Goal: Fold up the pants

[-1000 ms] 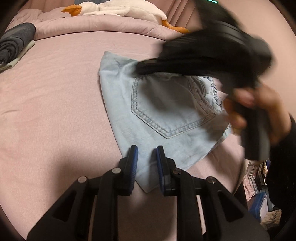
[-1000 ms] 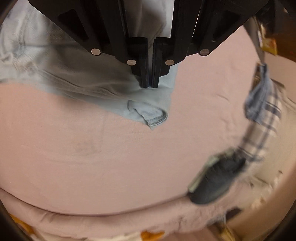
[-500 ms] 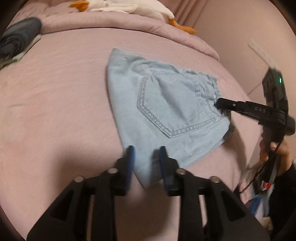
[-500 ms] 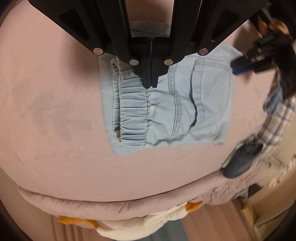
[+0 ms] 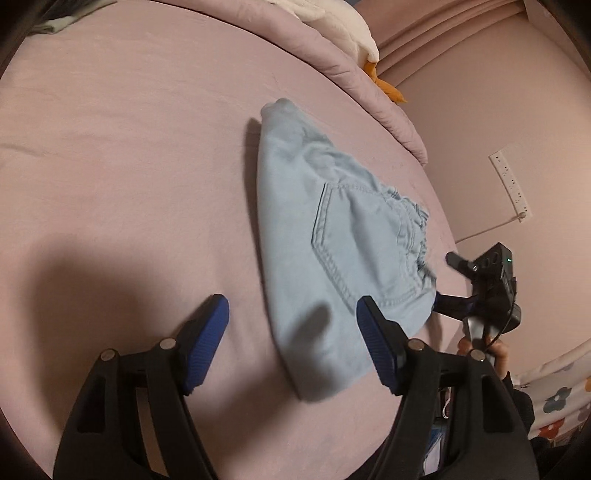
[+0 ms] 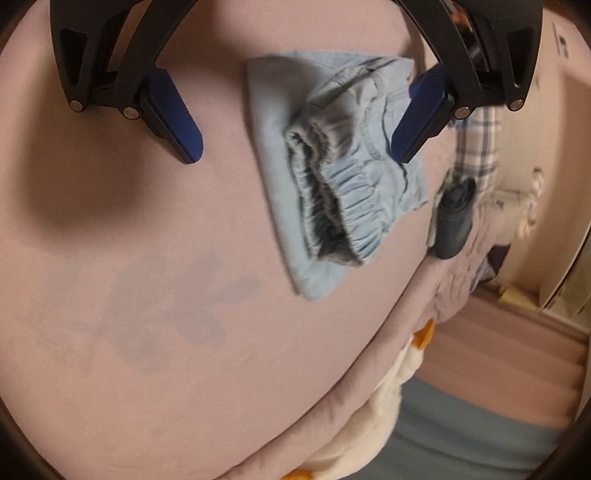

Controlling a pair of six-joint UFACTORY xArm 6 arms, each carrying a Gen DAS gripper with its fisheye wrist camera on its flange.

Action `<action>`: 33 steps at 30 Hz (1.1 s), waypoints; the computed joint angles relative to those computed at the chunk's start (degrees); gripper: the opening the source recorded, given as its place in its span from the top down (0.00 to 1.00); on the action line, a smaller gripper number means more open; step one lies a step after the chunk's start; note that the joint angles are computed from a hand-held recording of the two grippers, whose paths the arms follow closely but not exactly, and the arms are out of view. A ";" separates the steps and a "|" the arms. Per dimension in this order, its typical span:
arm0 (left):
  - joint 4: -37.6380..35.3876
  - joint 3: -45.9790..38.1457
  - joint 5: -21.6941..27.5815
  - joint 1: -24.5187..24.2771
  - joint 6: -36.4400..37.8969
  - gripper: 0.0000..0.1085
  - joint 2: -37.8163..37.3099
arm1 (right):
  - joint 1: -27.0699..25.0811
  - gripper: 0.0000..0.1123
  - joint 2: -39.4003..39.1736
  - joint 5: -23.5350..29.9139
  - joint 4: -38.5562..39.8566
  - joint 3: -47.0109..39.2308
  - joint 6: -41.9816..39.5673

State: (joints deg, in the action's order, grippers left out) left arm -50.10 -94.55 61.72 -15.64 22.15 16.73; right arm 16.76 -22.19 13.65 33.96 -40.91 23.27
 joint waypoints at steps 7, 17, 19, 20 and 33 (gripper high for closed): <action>-1.61 -9.96 5.18 -0.69 0.79 0.35 7.32 | -1.11 0.09 10.43 11.58 3.75 -13.44 -13.54; 0.89 -18.00 4.26 -3.61 -2.12 0.35 12.93 | -0.24 0.09 15.46 9.37 -6.31 -17.73 -7.90; 4.15 -17.54 3.06 -4.26 -3.44 0.45 12.12 | -0.07 0.18 14.68 10.72 -15.63 -17.42 -0.67; 5.95 -17.40 2.44 -4.57 -4.33 0.48 11.86 | 0.27 0.22 14.68 12.14 -21.33 -18.15 3.72; 14.10 -5.03 -8.74 -6.57 -4.31 0.75 1.37 | 3.25 0.60 9.06 10.26 -43.78 -15.97 20.95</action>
